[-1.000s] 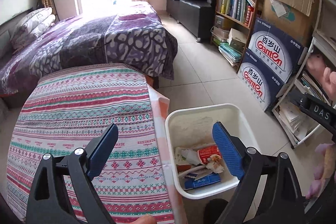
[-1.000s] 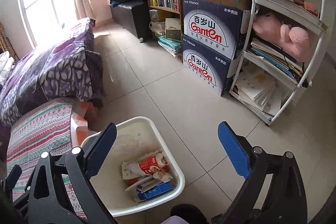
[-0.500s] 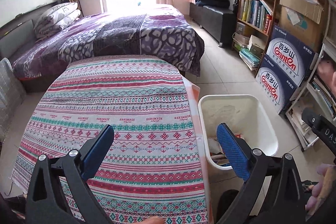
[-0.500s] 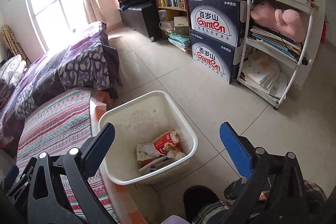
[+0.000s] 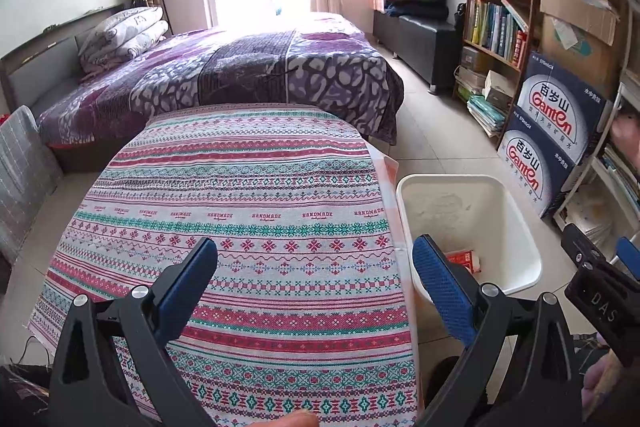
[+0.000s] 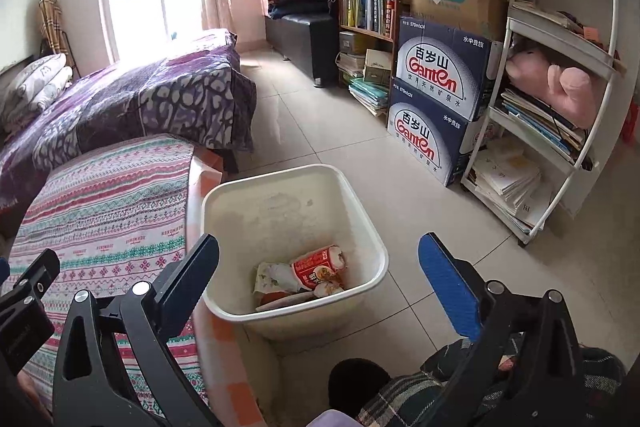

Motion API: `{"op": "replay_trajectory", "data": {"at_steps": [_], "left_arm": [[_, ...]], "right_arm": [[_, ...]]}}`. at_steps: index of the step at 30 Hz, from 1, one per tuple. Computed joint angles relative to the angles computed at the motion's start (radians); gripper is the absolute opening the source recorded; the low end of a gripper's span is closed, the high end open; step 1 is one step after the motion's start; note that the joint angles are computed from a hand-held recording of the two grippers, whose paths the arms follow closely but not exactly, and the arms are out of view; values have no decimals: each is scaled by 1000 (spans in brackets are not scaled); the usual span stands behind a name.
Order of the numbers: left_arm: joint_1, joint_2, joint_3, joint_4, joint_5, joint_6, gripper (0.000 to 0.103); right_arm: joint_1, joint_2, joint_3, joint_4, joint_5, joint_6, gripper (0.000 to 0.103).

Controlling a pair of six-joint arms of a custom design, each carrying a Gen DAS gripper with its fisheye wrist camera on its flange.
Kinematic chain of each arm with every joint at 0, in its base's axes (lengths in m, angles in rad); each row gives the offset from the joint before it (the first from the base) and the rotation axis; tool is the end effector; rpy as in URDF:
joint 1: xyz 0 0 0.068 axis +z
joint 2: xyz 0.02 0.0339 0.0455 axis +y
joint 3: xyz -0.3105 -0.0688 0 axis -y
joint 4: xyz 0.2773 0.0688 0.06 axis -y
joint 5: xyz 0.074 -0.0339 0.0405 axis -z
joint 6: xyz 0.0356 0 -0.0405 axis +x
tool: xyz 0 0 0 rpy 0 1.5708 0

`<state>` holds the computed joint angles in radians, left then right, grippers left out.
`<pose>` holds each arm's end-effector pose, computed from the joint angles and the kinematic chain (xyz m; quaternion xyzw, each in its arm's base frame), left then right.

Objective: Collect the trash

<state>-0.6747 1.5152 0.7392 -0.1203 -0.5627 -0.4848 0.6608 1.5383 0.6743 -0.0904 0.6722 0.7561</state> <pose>0.2521 -0.1774 0.1908 -0.0055 0.9112 0.0451 0.4095 0.2461 0.1632 0.1688 0.1428 0.8938 -0.0523 0.4219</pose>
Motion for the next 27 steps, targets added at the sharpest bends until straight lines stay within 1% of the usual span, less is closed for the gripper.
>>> {"op": "replay_trajectory", "data": {"at_steps": [13, 27], "left_arm": [[22, 39, 19, -16, 50, -23, 95], [30, 43, 23, -22, 72, -33, 95]], "right_arm": [[-8, 29, 17, -14, -31, 6, 96], [-11, 41, 20, -12, -42, 8, 96]]}}
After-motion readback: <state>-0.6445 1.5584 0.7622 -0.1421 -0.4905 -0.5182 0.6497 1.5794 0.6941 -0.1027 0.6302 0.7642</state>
